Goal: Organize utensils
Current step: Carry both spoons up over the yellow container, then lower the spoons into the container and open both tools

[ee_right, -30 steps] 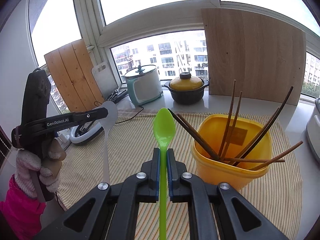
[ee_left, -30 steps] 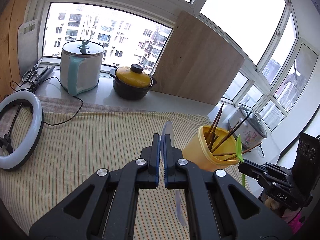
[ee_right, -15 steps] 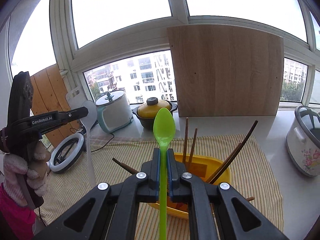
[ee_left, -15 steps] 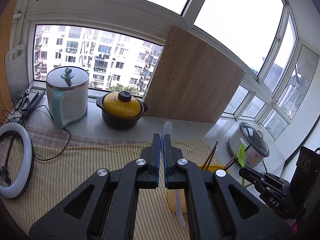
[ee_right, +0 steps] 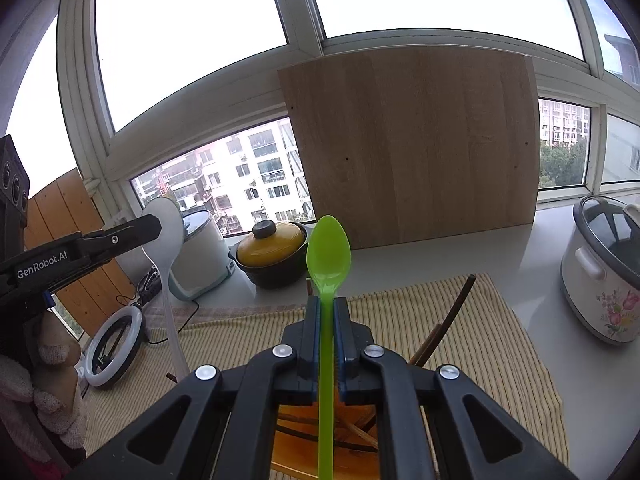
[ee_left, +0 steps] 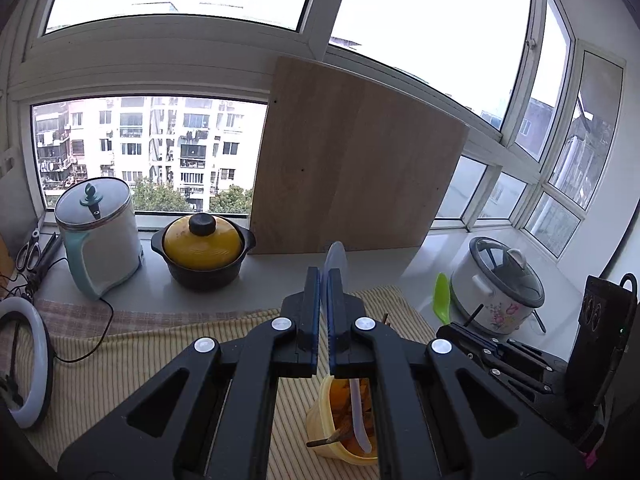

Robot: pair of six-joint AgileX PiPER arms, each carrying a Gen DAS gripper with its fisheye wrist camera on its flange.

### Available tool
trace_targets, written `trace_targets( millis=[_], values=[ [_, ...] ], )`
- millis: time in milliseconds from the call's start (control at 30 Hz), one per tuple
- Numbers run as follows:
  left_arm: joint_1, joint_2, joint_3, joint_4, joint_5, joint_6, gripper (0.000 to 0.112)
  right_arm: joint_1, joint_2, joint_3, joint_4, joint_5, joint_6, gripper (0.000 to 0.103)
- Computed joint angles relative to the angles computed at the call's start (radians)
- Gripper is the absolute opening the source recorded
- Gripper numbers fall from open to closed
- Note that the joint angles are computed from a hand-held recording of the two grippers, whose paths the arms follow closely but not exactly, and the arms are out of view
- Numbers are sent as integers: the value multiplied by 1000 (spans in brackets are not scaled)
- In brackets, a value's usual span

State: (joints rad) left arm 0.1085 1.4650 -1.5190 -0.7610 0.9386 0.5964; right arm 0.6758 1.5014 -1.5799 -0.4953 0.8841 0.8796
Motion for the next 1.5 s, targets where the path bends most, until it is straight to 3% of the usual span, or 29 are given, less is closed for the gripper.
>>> trace_targets(
  millis=[367,600,1033,1200,1500],
  values=[
    [-189,-34,83,187,-185,-99,0,-27,32,-1,-23,-26,27,4],
    [-237,-35,102,234,-217,-131,0,-40,44,-2,-26,-19,24,4],
    [-214,-31,89,213,-147,-106,2,-42,27,23,-26,-14,11,8],
    [-200,-42,103,187,-121,-77,28,-48,-2,54,-3,-14,10,13],
    [-159,-93,158,128,-110,-28,28,-28,-42,104,6,4,11,16]
  ],
)
